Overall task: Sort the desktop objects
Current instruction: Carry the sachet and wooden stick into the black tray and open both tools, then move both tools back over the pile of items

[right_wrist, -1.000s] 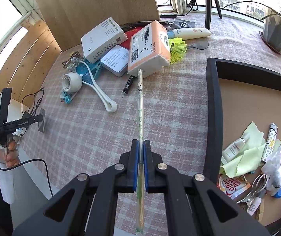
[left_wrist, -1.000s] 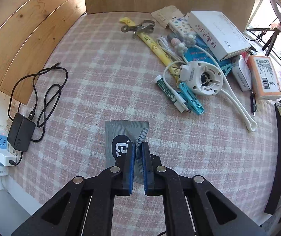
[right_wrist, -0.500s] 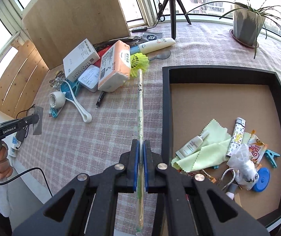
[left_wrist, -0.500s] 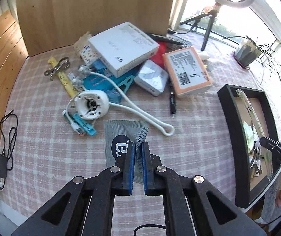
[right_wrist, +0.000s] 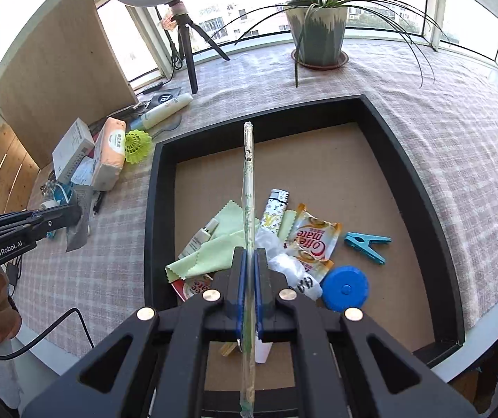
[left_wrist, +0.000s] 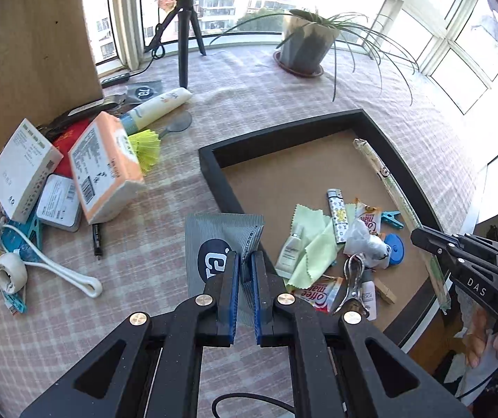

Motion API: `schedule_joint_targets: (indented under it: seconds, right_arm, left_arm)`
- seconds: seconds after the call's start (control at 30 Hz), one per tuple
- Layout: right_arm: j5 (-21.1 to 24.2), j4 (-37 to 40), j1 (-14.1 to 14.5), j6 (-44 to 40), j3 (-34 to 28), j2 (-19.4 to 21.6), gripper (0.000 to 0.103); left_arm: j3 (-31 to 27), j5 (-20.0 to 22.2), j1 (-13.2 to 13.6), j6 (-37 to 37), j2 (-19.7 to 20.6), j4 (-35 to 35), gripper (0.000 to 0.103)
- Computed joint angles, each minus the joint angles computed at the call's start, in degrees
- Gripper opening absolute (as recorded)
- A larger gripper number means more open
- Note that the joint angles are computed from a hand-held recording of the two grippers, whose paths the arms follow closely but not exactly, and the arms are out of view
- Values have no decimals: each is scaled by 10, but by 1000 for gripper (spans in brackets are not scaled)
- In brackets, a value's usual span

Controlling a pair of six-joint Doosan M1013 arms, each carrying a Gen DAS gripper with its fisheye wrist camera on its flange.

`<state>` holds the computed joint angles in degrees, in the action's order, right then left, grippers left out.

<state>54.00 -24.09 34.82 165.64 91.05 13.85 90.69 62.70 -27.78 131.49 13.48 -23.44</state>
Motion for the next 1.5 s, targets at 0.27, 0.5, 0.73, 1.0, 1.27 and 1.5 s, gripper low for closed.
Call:
schedule_joint_targets:
  seconds: [0.27, 0.5, 0.73, 1.0, 1.27, 1.5]
  right_arm:
    - [10, -5, -8, 38, 44, -33, 5]
    - [17, -12, -9, 47, 58, -47, 7]
    - [18, -24, -6, 47, 53, -49, 33]
    - [-5, -31, -3, 38, 33, -32, 36]
    - [-34, -40, 0, 26, -6, 1, 36]
    - [-34, 13, 0, -83, -76, 52, 37]
  left_arm:
    - [8, -7, -56, 18, -7, 3, 6]
    - [9, -16, -80, 5, -9, 17, 8]
    - [12, -26, -79, 0, -13, 22, 13]
    - [10, -15, -50, -13, -9, 24, 15]
    - [-3, -15, 6, -42, 4, 35, 19]
    - [-31, -15, 63, -73, 28, 46, 21]
